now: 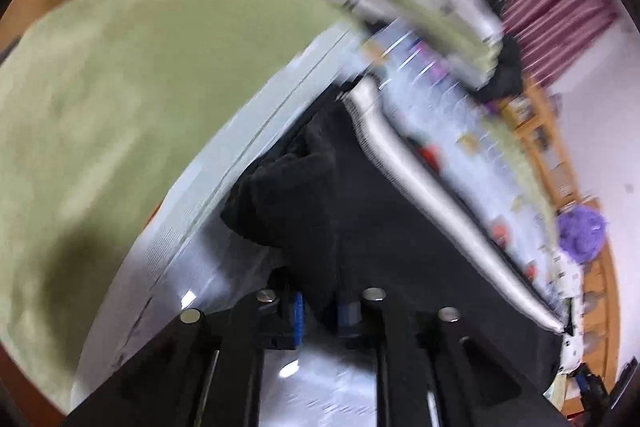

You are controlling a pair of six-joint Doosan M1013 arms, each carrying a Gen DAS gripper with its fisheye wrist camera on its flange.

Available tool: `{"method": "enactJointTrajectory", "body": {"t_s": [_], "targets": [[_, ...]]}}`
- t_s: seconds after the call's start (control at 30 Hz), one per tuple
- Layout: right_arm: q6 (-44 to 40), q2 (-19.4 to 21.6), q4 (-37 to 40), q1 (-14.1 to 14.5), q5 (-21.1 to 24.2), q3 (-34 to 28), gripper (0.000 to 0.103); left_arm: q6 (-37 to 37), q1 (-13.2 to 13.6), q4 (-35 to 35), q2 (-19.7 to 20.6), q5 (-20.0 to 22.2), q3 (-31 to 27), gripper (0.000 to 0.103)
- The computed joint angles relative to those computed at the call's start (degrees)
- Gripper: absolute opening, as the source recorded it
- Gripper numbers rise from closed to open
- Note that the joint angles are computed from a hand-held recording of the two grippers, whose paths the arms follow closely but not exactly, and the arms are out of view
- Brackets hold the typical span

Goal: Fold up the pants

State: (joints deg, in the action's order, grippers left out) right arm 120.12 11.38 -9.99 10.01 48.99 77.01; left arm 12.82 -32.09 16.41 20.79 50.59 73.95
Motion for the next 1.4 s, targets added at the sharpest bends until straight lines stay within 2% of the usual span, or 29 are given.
{"method": "enactJointTrajectory", "body": {"t_s": [0.03, 0.07, 0.1, 0.13, 0.27, 0.33, 0.43, 0.5, 0.57, 0.63, 0.7, 0.83, 0.9, 1.0, 1.07, 1.13, 1.2, 1.27, 1.4], "targets": [[-0.19, 0.29, 0.08, 0.34, 0.11, -0.27, 0.052, 1.2, 0.36, -2.8, 0.26, 2.82, -0.5, 0.022], [-0.85, 0.63, 1.1, 0.56, 0.24, -0.62, 0.052, 1.16, 0.26, -2.71, -0.22, 3.25, -0.09, 0.024], [-1.94, 0.89, 2.87, 0.65, -0.01, -0.72, 0.052, 0.62, -0.09, -1.48, -0.79, 3.55, 0.34, 0.028], [-2.87, 1.08, 4.36, 0.73, -0.45, -0.76, 0.052, 0.31, -0.86, 1.12, -1.22, 5.73, -0.2, 0.034], [-3.5, 2.07, 4.06, 1.77, -3.1, -1.39, 0.052, 3.33, -2.69, 7.18, -1.42, 10.36, -3.91, 0.052], [-4.13, 3.36, 3.62, 2.17, -2.63, -3.21, 0.052, 5.96, -3.31, 9.01, 0.01, 11.7, -7.78, 0.053], [0.64, 5.7, -3.3, 3.32, -2.54, -6.82, 0.052, 8.32, -3.59, 11.05, 2.51, 12.58, -13.26, 0.053], [-1.79, 7.75, -1.41, 3.09, -0.85, -10.61, 0.052, 9.85, -3.29, 12.28, 5.18, 12.92, -17.9, 0.053], [-4.52, 10.17, 1.84, 2.84, 0.98, -15.11, 0.052, 10.93, -2.69, 11.78, 8.74, 15.91, -23.94, 0.053], [-6.91, 12.08, 4.27, 2.7, 0.89, -18.6, 0.052, 13.4, -1.8, 10.31, 11.53, 15.73, -28.44, 0.053], [-8.22, 13.52, 4.77, 2.95, 0.23, -20.81, 0.053, 15.83, -1.11, 10.08, 14.16, 17.64, -32.37, 0.053], [-8.53, 16.95, 3.15, 3.21, 1.04, -24.87, 0.055, 16.31, 0.32, 9.92, 16.95, 20.75, -36.19, 0.053], [-8.6, 17.78, 1.99, 3.26, 0.53, -25.0, 0.055, 17.14, 0.87, 9.89, 16.81, 18.98, -35.03, 0.053], [-9.17, 18.2, -0.61, 2.98, -1.18, -23.29, 0.055, 17.23, 1.65, 10.3, 16.36, 18.95, -31.78, 0.053], [-8.39, 18.06, -1.14, 2.42, -1.65, -21.78, 0.055, 15.68, 2.63, 7.24, 15.66, 17.94, -29.54, 0.053], [-7.6, 18.25, -1.04, 1.72, -0.49, -21.33, 0.055, 13.65, 3.62, 3.53, 14.59, 15.64, -26.93, 0.052], [-6.68, 18.27, -1.88, 1.15, -0.04, -20.75, 0.055, 12.68, 3.91, 2.92, 13.69, 13.18, -24.7, 0.052], [-5.97, 18.3, -3.28, 0.85, 0.26, -20.22, 0.055, 13.11, 3.86, 4.15, 13.77, 13.28, -24.14, 0.052], [-7.68, 19.48, -2.83, 0.71, 2.85, -21.15, 0.055, 14.54, 4.48, 1.76, 14.15, 12.54, -23.28, 0.051]]}}
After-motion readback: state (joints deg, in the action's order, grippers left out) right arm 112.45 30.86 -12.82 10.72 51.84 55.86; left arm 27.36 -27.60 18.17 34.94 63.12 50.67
